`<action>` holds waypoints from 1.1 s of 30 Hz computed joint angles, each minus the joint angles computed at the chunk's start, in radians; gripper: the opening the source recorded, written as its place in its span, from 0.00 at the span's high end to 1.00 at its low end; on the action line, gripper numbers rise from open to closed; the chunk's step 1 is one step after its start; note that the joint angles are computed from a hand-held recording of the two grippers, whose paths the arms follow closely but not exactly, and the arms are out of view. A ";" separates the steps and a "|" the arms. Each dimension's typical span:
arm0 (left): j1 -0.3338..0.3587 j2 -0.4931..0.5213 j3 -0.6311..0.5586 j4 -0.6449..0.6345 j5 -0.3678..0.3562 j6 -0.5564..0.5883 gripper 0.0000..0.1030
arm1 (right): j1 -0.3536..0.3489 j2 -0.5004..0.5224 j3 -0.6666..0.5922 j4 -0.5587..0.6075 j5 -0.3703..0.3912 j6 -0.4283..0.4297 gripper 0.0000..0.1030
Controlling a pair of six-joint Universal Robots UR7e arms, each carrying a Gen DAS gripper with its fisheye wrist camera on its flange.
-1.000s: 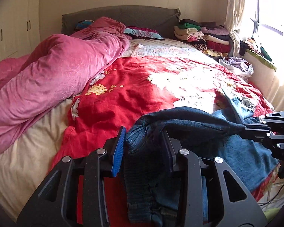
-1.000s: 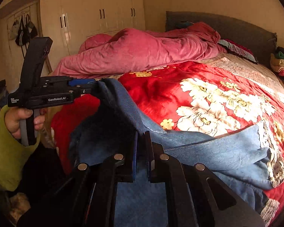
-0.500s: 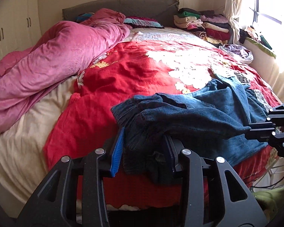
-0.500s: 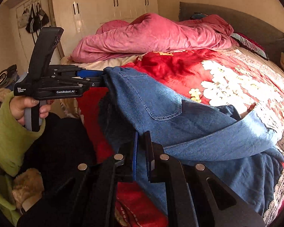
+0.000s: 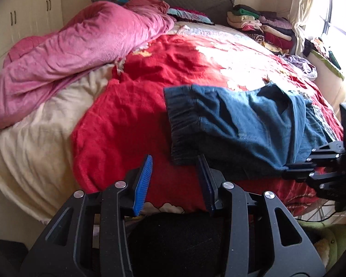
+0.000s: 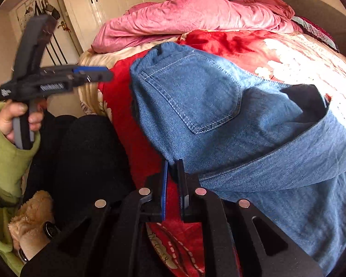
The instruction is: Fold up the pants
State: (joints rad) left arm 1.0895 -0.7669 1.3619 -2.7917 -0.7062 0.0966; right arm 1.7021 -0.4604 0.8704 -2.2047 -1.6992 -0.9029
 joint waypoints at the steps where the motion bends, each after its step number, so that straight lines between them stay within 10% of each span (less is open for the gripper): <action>1: -0.005 0.003 -0.005 -0.006 0.003 0.011 0.68 | 0.000 0.000 0.000 0.002 0.001 -0.001 0.93; 12: -0.017 0.192 -0.253 0.098 0.031 0.113 0.68 | -0.004 -0.005 -0.005 0.035 0.003 0.023 0.90; 22: 0.004 0.181 -0.188 0.091 0.035 0.089 0.68 | -0.001 -0.040 0.013 -0.047 0.058 0.079 0.74; 33: 0.008 0.169 -0.167 0.053 0.001 0.084 0.68 | 0.038 0.124 -0.209 0.002 -0.131 0.130 0.71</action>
State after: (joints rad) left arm 1.0973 -0.5979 1.1949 -2.7389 -0.7049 0.1804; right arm 1.7399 -0.3365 0.6615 -2.2030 -1.8302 -0.7731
